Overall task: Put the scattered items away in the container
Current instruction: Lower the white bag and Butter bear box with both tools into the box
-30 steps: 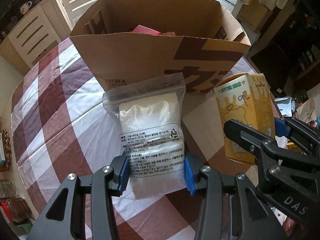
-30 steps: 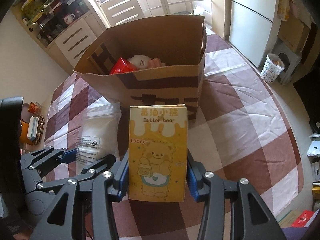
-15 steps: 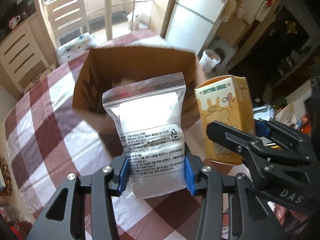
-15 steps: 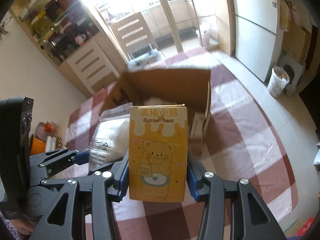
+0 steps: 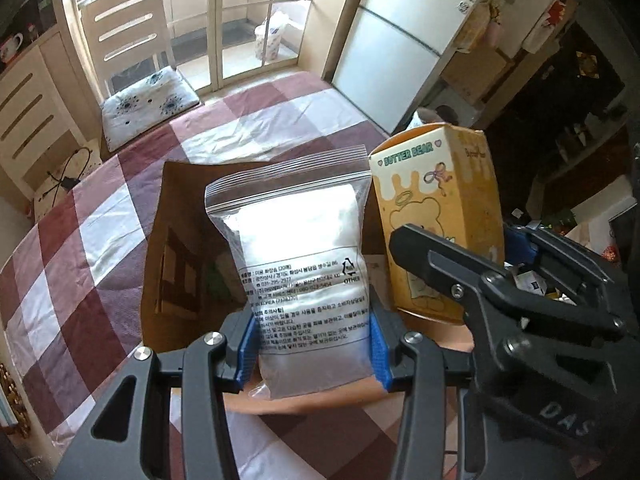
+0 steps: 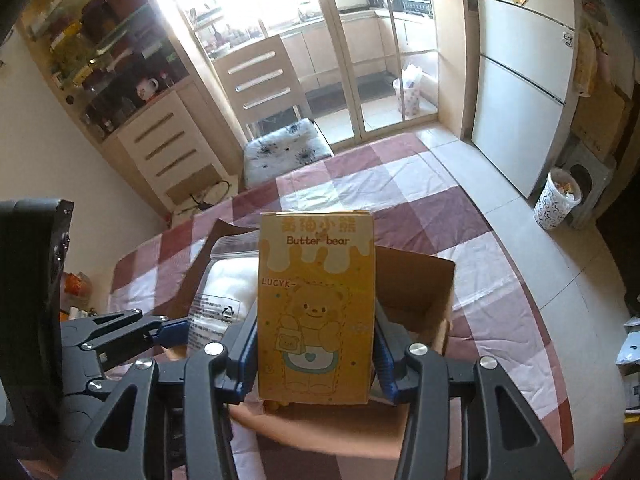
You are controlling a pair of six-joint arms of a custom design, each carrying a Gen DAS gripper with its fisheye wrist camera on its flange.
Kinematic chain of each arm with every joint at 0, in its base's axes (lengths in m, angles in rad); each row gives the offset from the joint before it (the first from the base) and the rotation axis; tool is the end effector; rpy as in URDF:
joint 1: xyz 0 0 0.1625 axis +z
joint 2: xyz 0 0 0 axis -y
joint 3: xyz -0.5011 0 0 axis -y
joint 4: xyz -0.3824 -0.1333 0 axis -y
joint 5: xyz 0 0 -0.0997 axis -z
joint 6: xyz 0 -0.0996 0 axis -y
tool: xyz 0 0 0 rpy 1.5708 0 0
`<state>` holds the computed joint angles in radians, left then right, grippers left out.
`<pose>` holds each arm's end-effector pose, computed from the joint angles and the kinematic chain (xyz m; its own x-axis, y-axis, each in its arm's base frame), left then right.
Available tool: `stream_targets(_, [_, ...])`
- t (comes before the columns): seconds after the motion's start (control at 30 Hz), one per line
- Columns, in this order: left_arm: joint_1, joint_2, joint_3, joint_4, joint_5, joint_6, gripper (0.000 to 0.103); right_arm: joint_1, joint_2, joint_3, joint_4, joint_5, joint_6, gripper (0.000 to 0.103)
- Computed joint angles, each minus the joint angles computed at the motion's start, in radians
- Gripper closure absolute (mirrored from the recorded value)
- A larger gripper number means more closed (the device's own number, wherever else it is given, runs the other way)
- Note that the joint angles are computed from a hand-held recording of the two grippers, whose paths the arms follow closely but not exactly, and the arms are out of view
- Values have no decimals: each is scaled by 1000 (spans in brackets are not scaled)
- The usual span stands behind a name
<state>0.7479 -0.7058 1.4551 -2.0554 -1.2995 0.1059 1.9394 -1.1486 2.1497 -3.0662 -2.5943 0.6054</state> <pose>-0.4282 -0.6155 0.1084 -0.5257 0.8191 -0.2295 0.7674 0.5730 0.2875 0.2338 -0.4714 0.2993 -0.6997 0.6239 0.3481 0.0985 0.5669 -0.8179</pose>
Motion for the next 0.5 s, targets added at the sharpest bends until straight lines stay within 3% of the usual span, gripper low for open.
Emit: stream_targets(0.5, [24,46,17,-31,40,20,56,-66,16,-5,87,26,38,55])
